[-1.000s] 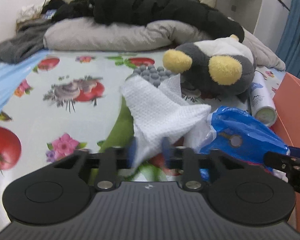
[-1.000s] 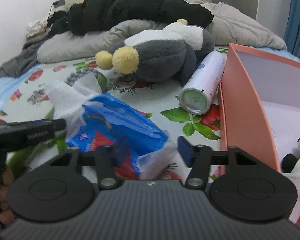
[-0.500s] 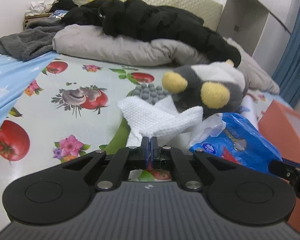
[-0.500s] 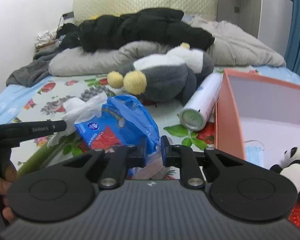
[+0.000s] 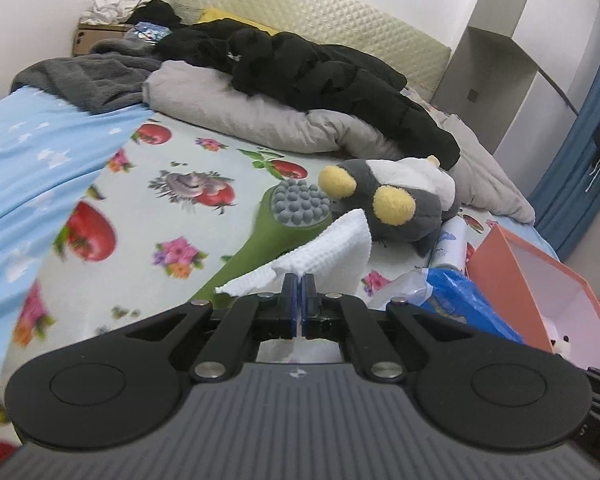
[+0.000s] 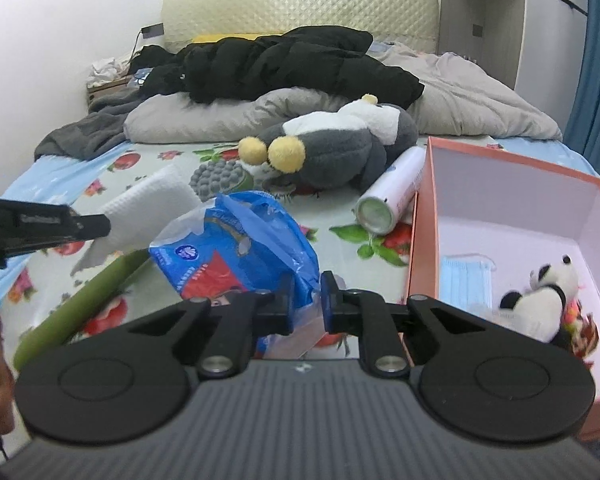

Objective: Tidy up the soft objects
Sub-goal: 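Lift the white tissue and blue snack bag up from the pile with both tools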

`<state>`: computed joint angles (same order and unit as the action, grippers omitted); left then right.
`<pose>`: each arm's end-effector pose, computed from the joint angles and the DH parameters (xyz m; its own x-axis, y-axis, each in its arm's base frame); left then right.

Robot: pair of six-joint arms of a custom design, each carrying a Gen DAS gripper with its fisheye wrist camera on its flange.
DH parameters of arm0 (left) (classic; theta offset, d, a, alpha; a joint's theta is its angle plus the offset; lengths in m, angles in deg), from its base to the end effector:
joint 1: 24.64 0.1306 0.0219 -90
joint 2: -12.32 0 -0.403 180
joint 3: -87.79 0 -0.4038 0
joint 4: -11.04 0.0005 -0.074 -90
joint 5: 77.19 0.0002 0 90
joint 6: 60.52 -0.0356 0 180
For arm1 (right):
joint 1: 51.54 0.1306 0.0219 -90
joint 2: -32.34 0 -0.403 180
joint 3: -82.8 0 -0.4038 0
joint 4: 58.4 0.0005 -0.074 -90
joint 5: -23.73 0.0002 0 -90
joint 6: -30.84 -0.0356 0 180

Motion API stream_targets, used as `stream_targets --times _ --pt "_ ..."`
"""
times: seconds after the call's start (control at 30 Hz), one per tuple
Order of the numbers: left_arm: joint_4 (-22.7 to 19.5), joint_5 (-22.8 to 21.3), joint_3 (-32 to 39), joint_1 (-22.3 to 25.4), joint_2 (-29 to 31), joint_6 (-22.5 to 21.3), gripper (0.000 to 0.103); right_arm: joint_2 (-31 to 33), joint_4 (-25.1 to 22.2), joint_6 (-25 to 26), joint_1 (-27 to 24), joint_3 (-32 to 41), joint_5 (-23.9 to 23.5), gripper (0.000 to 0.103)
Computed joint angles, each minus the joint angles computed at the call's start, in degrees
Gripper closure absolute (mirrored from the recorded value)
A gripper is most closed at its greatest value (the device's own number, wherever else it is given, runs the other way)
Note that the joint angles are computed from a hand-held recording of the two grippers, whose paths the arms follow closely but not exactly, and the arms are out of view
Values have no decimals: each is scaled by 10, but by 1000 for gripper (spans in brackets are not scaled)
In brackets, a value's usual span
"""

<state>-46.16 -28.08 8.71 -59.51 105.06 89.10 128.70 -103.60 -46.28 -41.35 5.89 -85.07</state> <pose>0.4289 -0.2711 0.5143 -0.3823 -0.5285 -0.7580 -0.4939 0.8101 -0.3158 0.5411 0.1084 0.5113 -0.5042 -0.3050 -0.8079 -0.5418 0.8402 0.0209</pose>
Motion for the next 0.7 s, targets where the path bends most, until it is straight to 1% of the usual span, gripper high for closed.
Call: stream_targets --times 0.13,0.27,0.37,0.43,0.47,0.5,0.57,0.6,0.63,0.7 --pt "-36 -2 -13 -24 -22 43 101 -27 -11 13 -2 -30 0 86" --pt "-71 -1 -23 -51 -35 80 101 -50 -12 30 -1 -61 15 86" --pt "-87 11 -35 -68 -44 110 101 -55 -31 32 1 -72 23 86" --pt "-85 30 -48 -77 -51 124 101 -55 -53 31 3 -72 23 84" --pt "-81 42 -54 -79 -53 126 101 -53 -69 30 4 -69 21 82" --pt "-77 55 -60 -81 -55 124 101 -51 -86 30 5 -64 15 82" --pt "-75 74 -66 -84 -58 113 100 -41 -132 31 4 -45 -5 81" --pt "-67 90 -72 -84 -62 102 100 -39 -144 35 4 -41 -12 80" --pt "-59 107 -78 -82 -68 92 100 -41 -151 37 6 -40 -11 77" --pt "-53 129 -83 -76 -77 86 100 -41 -161 39 6 -35 -9 66"
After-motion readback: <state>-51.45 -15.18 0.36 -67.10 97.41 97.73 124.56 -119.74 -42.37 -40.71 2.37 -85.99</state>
